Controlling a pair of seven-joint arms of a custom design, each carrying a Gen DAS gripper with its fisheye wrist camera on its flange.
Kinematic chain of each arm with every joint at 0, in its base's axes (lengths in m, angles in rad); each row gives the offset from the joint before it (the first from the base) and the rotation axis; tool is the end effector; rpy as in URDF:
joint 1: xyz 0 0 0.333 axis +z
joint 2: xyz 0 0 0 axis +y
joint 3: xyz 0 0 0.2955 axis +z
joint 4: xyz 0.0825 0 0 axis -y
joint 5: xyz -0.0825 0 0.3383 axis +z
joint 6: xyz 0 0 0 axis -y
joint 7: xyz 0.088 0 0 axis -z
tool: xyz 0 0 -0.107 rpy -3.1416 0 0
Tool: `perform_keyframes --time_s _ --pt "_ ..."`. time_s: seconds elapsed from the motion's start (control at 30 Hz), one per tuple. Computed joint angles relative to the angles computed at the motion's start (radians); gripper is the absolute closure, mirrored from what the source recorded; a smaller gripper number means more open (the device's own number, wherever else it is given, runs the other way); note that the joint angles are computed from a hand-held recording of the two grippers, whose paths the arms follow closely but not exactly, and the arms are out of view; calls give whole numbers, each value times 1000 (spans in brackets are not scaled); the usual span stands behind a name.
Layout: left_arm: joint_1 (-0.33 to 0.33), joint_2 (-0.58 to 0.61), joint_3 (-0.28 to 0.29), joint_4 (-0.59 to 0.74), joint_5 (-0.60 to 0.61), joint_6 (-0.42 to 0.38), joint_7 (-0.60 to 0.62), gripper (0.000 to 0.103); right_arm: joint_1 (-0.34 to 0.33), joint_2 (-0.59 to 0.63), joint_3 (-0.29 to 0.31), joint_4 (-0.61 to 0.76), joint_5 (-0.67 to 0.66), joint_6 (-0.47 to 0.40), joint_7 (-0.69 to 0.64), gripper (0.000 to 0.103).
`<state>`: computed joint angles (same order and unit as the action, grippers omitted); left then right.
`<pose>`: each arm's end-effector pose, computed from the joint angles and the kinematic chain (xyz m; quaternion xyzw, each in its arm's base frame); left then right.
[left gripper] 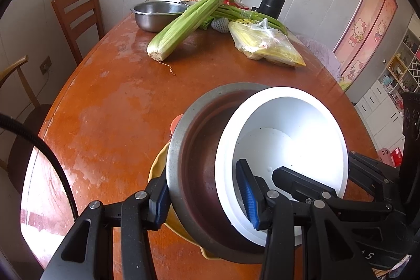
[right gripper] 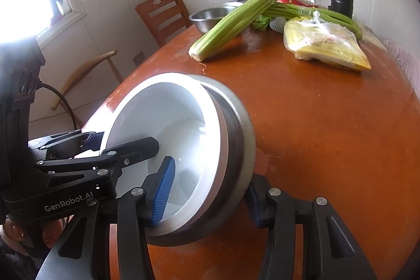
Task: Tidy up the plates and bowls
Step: 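Lower the steel basin onto the steel pan of the stack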
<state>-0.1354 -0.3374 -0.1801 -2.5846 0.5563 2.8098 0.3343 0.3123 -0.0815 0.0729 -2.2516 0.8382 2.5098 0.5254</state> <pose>0.3938 -0.1576 0.4386 -0.7995 0.5100 -0.2551 0.1885 0.4665 0.1834 0.4378 -0.8791 0.3451 -0.0120 0.3284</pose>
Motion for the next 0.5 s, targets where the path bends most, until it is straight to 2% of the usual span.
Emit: perform_keyframes --time_s 0.37,0.5 --pt "14 13 -18 23 45 -36 -31 57 1 20 2 14 22 10 -12 51" --pt "2 22 -17 41 41 -73 -13 56 0 20 3 14 20 14 -3 51"
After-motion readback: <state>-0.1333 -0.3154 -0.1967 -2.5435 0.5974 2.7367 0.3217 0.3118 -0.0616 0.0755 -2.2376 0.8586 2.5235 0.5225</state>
